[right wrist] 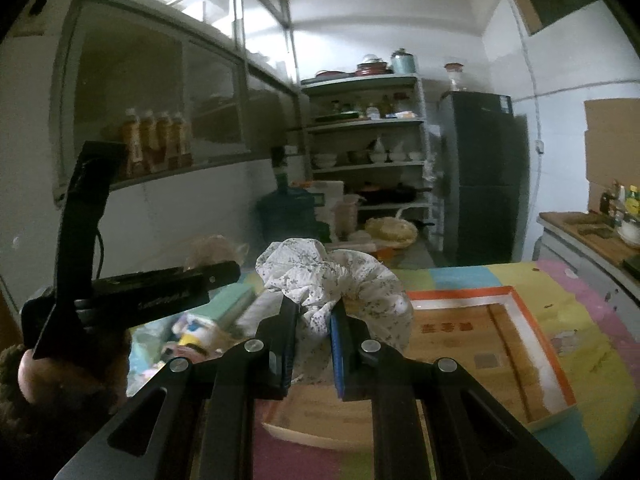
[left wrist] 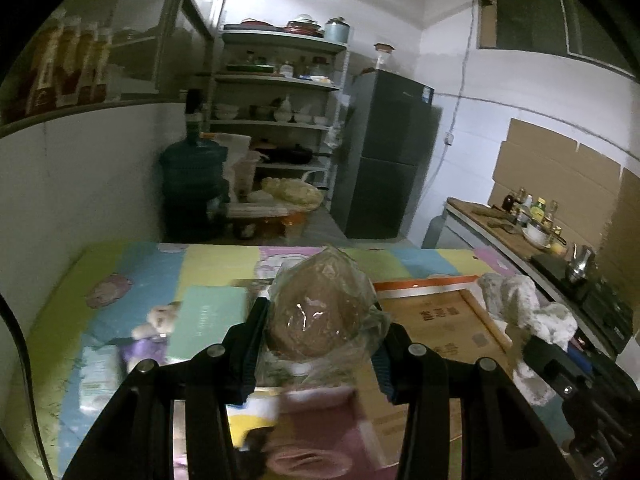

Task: Organize soft objects
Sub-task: 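Carry the cloth bundle and clear bag over the cardboard tray with both tools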

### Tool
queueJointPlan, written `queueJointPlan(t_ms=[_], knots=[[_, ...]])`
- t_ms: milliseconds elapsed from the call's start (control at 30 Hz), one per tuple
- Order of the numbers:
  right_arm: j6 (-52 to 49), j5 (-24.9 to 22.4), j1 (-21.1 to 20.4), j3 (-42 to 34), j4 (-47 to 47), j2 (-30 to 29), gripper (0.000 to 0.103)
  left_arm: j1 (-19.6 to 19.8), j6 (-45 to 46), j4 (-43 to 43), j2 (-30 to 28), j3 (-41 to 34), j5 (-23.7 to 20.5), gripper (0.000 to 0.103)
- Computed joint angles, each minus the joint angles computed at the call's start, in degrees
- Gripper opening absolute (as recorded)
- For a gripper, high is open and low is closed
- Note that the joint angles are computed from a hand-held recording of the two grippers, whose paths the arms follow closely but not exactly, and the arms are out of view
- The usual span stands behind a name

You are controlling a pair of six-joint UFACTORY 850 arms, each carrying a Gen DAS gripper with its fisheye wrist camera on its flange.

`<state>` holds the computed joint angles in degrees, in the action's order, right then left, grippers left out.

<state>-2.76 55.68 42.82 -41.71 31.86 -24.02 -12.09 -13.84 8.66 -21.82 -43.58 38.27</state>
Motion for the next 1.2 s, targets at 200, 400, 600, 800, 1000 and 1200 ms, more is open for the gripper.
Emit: queueJointPlan(t_ms=[200,400,600,800,1000,1200], knots=[[0.6,0.0,-2.6,1.9,-0.1,1.2,0.015,-3.8,0.3,-2.0,-1.4,-2.3,-1.6,0.046],[1.6,-0.3,-5.8,4.1,-0.1,2.1,0.015,-7.9,2.6,-5.4,-3.5,-4.5,-2.3,0.046],[3.2,-1.5,-9.3,5.7,-1.5,2.2,0.015,-10.9,2.8,-6.4,-6.3,-7.3,-3.9,0.046],[3.7,-4.2,-11.9,4.7,-1.9,0.7,0.015,-13.0,3.2,-6.7,-9.5,-10.5,-6.4,0.046],[4.8,-6.4,-14.1,4.1,-3.2,-0.7,0.015,-14.6,2.8,-6.1,-12.7,-13.8,-9.2,0.046],[5.1,-8.7,-15.6,3.0,-4.0,-2.3,0.015,-15.3,2.4,-5.4,-15.4,-16.2,-11.0,0.046]])
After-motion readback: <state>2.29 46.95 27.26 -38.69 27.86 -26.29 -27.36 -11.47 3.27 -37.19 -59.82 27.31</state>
